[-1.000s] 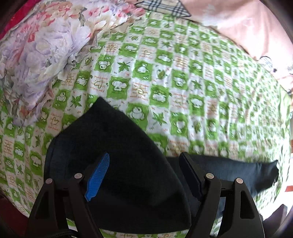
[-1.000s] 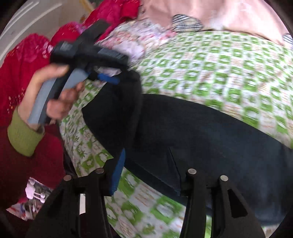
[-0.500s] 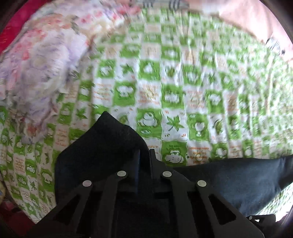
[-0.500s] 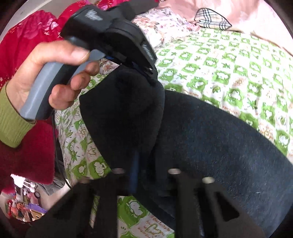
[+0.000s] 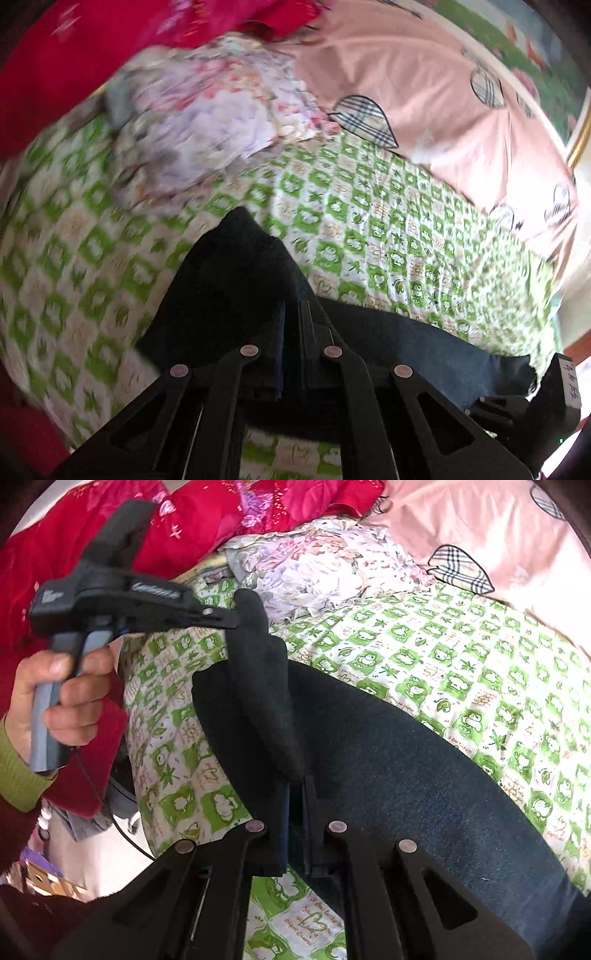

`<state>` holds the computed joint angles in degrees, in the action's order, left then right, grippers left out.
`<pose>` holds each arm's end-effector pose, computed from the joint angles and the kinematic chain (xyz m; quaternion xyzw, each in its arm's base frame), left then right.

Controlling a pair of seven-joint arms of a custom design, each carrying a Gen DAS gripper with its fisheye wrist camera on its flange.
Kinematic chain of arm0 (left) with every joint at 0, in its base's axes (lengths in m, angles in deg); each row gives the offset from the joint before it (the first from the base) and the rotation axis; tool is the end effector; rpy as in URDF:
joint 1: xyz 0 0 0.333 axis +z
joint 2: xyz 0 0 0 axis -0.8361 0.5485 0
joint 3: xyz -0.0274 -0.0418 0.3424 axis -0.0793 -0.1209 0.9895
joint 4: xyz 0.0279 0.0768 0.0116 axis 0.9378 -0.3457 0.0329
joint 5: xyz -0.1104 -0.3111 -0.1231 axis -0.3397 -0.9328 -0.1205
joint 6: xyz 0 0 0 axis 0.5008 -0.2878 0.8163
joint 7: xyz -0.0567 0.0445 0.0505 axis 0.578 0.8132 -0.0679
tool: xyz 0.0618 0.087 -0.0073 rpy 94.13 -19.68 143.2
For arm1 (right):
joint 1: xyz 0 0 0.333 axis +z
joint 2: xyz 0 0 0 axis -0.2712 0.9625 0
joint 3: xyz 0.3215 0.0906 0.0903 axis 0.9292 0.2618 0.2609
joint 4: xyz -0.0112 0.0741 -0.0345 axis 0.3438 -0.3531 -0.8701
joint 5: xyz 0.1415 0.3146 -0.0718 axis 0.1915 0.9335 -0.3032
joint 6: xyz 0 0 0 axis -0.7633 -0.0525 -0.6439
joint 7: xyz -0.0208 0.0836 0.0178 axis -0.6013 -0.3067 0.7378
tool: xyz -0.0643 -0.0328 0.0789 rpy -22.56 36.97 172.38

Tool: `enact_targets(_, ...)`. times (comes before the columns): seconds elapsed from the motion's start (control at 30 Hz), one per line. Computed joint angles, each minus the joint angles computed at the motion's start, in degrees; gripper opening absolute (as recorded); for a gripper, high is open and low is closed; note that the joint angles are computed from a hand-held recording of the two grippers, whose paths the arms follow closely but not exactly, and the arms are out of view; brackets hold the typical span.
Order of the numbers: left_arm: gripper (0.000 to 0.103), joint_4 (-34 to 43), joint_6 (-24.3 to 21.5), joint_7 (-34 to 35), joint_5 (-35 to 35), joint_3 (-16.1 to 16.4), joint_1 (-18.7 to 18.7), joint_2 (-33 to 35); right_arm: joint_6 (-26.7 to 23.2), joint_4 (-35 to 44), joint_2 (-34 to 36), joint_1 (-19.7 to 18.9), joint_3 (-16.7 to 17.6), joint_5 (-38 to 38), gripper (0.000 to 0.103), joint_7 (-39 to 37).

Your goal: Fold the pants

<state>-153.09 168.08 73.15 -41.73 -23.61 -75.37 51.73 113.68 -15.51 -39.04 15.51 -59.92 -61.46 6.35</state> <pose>0.7103 -0.3338 0.4861 -0.6649 0.6538 -0.3409 0.1189 0.6176 0.4114 0.4412 -0.7950 0.4751 -0.1161 0.3588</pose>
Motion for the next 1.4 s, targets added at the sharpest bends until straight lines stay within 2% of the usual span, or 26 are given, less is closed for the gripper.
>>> enact_targets(0.1, 0.004, -11.18, 7.23, -3.03, -0.52, 0.1, 1.35, -4.74, -1.38, 0.63, 0.19, 1.0, -0.88, -1.01, 0.007, 0.43)
enact_targets(0.27, 0.004, -20.62, 13.76, -5.78, -1.7, -1.11, 3.81, -7.26, -4.12, 1.58, 0.5, 3.34, -3.05, -4.59, 0.006, 1.64)
enact_targets(0.37, 0.004, -25.17, 17.73, -6.02, -3.44, -3.12, 6.34, -7.92, -5.2, 2.34, 1.02, 4.35, -4.0, -6.45, 0.006, 2.84)
enact_targets(0.5, 0.004, -27.24, 19.56, -6.09, -3.87, -3.74, 7.39, -7.75, -6.81, 3.97, 2.08, 4.9, -4.45, -7.99, 0.007, 4.38)
enact_targets(0.83, 0.004, -29.14, 21.35, -7.08, -2.62, -2.94, 7.25, -8.12, -8.49, 5.43, 2.91, 5.17, -4.18, -10.03, 0.007, 5.49)
enact_targets(0.93, 0.005, -28.48, 19.57, -6.63, -2.16, -2.93, 7.18, -7.52, -9.45, 5.76, 3.2, 4.14, -2.93, -8.89, 0.008, 5.04)
enact_targets(1.03, 0.008, -29.46, 19.31, -6.31, -2.43, -3.41, 7.59, -7.73, -9.25, 5.07, 2.98, 2.59, -0.99, -6.52, 0.015, 3.88)
enact_targets(1.1, 0.021, -30.38, 19.14, -6.97, -2.81, -3.19, 7.64, -8.48, -9.25, 4.4, 2.52, 1.09, 1.09, -4.26, 0.03, 1.84)
enact_targets(1.13, 0.025, -30.75, 18.89, -7.55, -3.0, -2.91, 7.57, -8.91, -8.67, 3.67, 2.03, 0.76, 1.64, -3.53, 0.032, 0.87)
enact_targets(1.23, 0.035, -32.27, 19.23, -8.94, -4.04, -3.06, 8.33, -10.3, -7.23, 2.05, 0.68, 0.47, 1.94, -2.05, 0.032, -0.56)
enact_targets(1.37, 0.059, -31.63, 18.04, -10.45, -5.5, -3.68, 9.24, -10.54, -4.44, 1.33, -0.3, -2.5, 4.42, 3.35, 0.032, -2.43)
enact_targets(1.4, 0.06, -31.27, 18.08, -10.13, -6.25, -4.64, 10.02, -10.25, -3.94, 1.61, -0.3, -3.22, 4.61, 4.77, 0.032, -2.22)
